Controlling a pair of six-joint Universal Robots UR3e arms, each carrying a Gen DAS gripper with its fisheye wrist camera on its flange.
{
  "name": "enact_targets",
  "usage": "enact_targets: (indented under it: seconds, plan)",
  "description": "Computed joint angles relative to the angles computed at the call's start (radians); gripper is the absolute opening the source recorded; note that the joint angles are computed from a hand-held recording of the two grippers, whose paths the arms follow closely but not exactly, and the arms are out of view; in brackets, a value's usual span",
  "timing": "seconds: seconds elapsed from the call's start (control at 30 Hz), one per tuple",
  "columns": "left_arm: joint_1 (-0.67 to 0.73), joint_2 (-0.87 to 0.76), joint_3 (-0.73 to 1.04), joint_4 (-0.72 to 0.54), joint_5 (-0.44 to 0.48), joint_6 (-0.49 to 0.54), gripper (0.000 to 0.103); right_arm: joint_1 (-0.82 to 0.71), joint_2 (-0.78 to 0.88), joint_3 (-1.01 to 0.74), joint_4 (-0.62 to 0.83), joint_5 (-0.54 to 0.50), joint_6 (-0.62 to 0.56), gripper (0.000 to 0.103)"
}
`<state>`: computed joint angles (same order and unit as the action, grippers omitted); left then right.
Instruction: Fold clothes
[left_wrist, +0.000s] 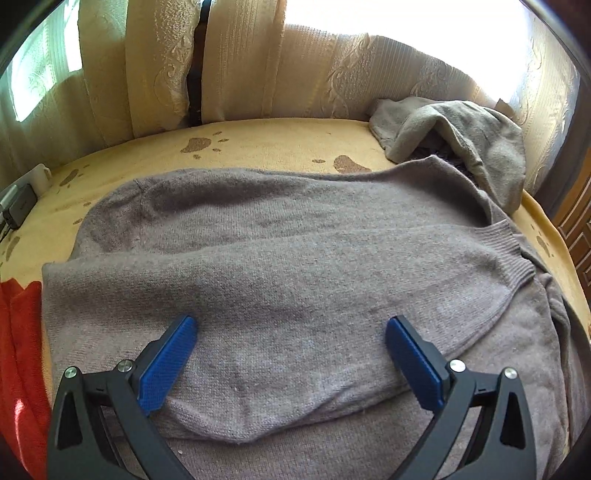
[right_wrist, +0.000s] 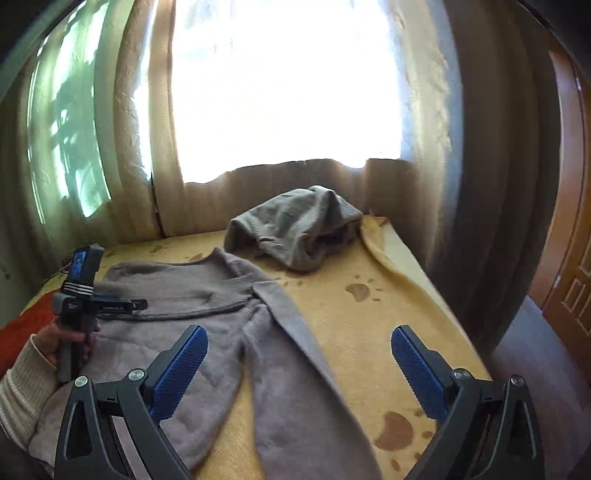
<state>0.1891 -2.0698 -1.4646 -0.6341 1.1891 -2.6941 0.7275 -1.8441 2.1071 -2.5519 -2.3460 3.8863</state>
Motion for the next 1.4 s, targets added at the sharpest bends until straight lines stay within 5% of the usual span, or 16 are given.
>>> enact_targets:
  seconds: [0.1,0.17,0.23,0.33,0.67,1.0,1.07,1.13,1.3,1.4]
  plan:
    - [0.006,-0.014,0.027,-0.017,-0.003,0.008,0.103,0.173,-0.188,-0.007,0.532,-0.104,0.396,0.097]
    - [0.005,-0.022,0.037,-0.020,0.000,0.010,0.103,0.275,-0.255,-0.028,0.826,-0.091,0.659,0.065]
    - [0.002,-0.037,0.059,-0.025,0.004,0.009,0.103,0.376,-0.277,-0.035,0.985,-0.060,0.884,0.046]
    - [0.001,-0.033,0.057,-0.027,0.008,0.011,0.103,0.502,-0.262,-0.027,1.059,-0.025,1.072,0.045]
    - [0.007,-0.023,0.047,-0.032,-0.002,0.009,0.103,0.399,-0.204,0.100,0.677,0.071,0.685,0.038]
    - [0.008,-0.016,0.042,-0.034,-0.008,0.005,0.103,0.298,-0.213,0.161,0.598,0.147,0.552,0.036]
    - [0.009,-0.016,0.041,-0.033,-0.008,0.006,0.103,0.282,-0.236,0.169,0.581,0.164,0.553,0.013]
    - [0.009,-0.016,0.039,-0.031,-0.008,0.006,0.103,0.281,-0.287,0.199,0.525,0.163,0.575,0.008]
    - [0.010,-0.015,0.037,-0.030,-0.010,0.007,0.103,0.339,-0.463,0.386,0.131,0.023,0.650,0.008]
    - [0.012,-0.016,0.039,-0.033,-0.014,0.006,0.103,0.347,-0.485,0.433,-0.130,-0.070,0.597,0.008]
